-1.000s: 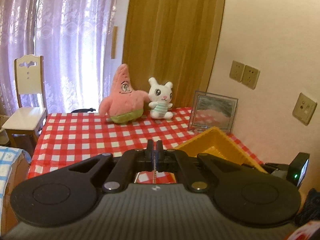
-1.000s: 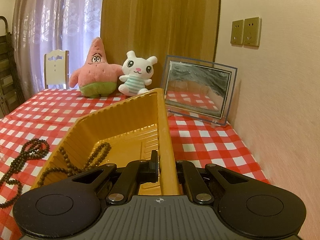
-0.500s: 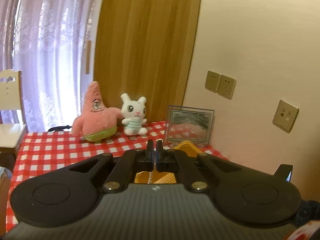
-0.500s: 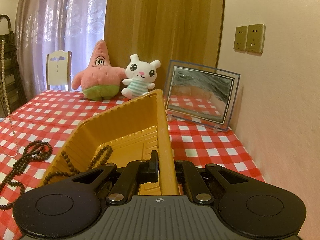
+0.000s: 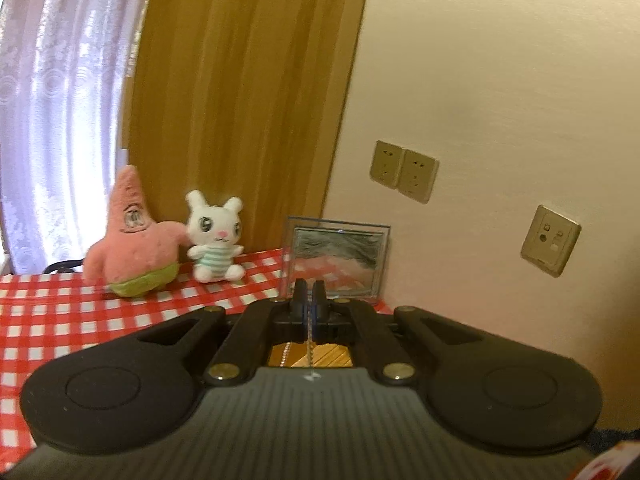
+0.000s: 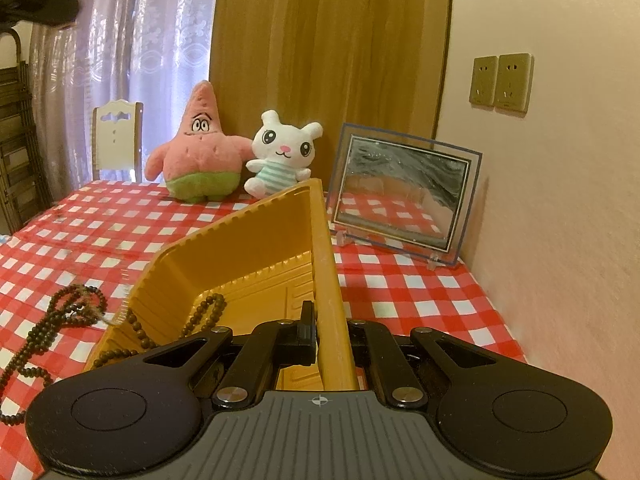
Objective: Organize jewelry
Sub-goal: 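Lift the silver chain and carry it over the orange tray, then lower the chain into the tray and open the left tool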
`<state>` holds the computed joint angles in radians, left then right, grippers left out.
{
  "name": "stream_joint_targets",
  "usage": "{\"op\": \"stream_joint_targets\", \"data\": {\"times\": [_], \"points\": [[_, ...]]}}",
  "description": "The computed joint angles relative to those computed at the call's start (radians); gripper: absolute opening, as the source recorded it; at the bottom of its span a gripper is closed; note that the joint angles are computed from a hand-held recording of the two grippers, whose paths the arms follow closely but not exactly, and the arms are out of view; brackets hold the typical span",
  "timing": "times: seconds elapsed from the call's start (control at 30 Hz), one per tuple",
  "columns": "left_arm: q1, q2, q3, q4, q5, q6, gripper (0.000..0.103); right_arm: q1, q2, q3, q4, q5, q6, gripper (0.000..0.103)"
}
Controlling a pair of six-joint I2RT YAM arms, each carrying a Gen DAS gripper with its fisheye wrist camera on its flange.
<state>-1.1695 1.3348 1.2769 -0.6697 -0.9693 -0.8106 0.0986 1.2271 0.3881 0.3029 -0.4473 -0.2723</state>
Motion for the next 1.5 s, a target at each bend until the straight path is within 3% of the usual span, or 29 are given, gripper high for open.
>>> {"op": "stream_joint_targets", "data": {"times": [0.13,0.3,0.8,1.0,1.1,1.17,1.3,1.5], "points": [[0.057,0.033,-0.02,0.126,0.079,0.085,0.001,0.001,0.001,0.0,0.001,0.001,0.005,0.005],[0.119,0.071,-0.068,0.24,0.18,0.107,0.001,-0.002,0.006,0.003,0.0,0.0,0.01,0.005],[0.16,0.217,-0.324,0.485,0.503,-0.135,0.001,-0.009,0.015,0.01,-0.003,-0.003,0.014,0.005],[0.136,0.238,-0.359,0.551,0.516,-0.156,0.001,-0.009,0.016,0.01,-0.004,-0.003,0.012,0.005],[0.117,0.249,-0.335,0.505,0.479,-0.172,0.011,-0.012,0.019,0.012,-0.006,-0.003,0.01,0.005],[0.112,0.254,-0.322,0.478,0.466,-0.186,0.023,-0.013,0.019,0.012,-0.007,-0.003,0.008,0.005],[0.095,0.221,-0.339,0.448,0.43,-0.228,0.027,-0.015,0.013,0.006,-0.011,-0.003,0.005,0.005],[0.056,0.13,-0.352,0.316,0.334,-0.318,0.029,-0.02,0.007,0.002,-0.017,-0.005,0.002,0.005]]}}
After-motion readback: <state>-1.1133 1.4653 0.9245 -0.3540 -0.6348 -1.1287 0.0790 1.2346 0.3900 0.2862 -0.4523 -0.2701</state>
